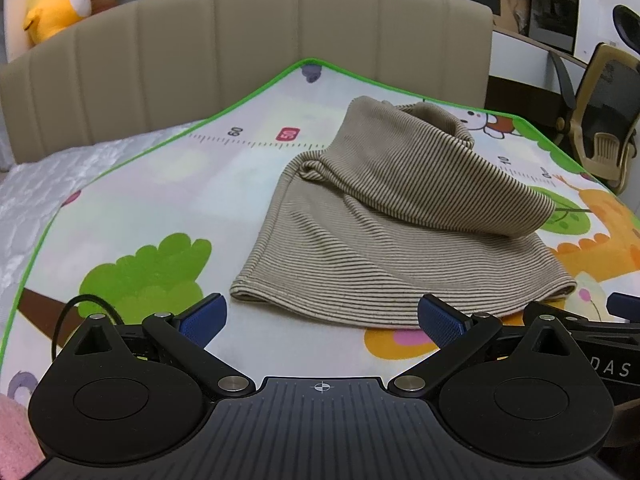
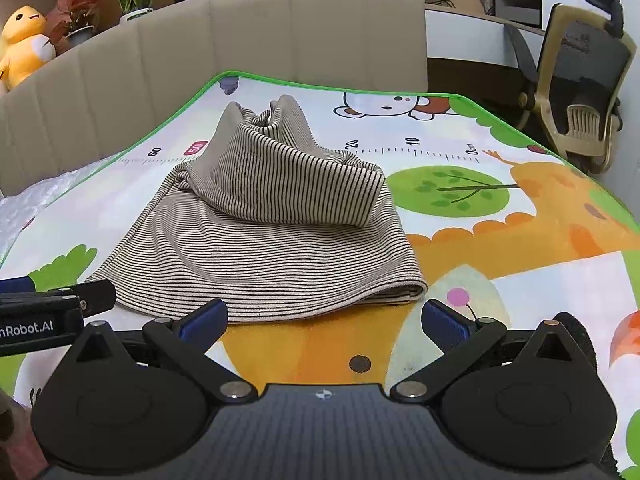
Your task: Fold clothes
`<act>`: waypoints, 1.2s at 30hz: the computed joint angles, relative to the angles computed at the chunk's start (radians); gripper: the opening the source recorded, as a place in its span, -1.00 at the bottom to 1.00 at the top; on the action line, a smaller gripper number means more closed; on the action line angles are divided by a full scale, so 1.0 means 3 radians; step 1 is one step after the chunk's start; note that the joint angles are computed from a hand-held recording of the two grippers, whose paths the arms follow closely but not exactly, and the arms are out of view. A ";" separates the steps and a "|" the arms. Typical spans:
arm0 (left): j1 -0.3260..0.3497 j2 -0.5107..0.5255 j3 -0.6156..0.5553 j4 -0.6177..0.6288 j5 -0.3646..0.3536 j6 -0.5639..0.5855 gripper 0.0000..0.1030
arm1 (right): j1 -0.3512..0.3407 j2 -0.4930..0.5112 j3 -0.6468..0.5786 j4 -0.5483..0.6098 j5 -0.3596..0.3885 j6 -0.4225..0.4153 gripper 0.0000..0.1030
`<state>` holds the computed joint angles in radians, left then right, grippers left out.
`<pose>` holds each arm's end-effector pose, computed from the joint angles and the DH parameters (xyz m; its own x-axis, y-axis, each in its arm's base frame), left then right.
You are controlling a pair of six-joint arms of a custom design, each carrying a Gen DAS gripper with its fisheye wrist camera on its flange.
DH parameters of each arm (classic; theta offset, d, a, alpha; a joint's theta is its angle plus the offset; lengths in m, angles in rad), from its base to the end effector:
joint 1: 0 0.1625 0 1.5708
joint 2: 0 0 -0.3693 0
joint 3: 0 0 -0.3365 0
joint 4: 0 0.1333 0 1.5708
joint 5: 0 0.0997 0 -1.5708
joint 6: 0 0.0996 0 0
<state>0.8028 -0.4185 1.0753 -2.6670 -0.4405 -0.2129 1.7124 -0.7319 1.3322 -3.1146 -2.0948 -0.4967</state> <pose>-0.3341 -0.6675 0.1111 -0.6939 -0.1186 -0.7102 0.4932 0.6404 -0.5888 0.1787 -0.6621 0.2493 -0.7644 -0.0318 0.6440 -0.5085 0.6437 -0.5718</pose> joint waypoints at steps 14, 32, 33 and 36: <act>0.0006 -0.0002 -0.0002 -0.0001 -0.0011 0.0020 1.00 | -0.0003 0.0002 -0.0008 0.0018 0.0012 0.0002 1.00; 0.0002 -0.0033 0.0054 -0.0023 -0.0018 0.0029 1.00 | -0.0006 -0.0009 0.0023 -0.0002 0.0011 -0.0008 1.00; 0.0002 -0.0033 0.0053 -0.0019 -0.0019 0.0027 1.00 | -0.0007 -0.0011 0.0025 -0.0001 0.0011 -0.0006 1.00; 0.0001 -0.0028 0.0047 -0.0014 -0.0020 0.0029 1.00 | -0.0007 -0.0013 0.0029 -0.0005 0.0013 -0.0005 1.00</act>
<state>0.8032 -0.4270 1.0895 -2.6711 -0.4466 -0.2041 1.7103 -0.7359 1.3409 -3.1162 -2.0911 -0.4982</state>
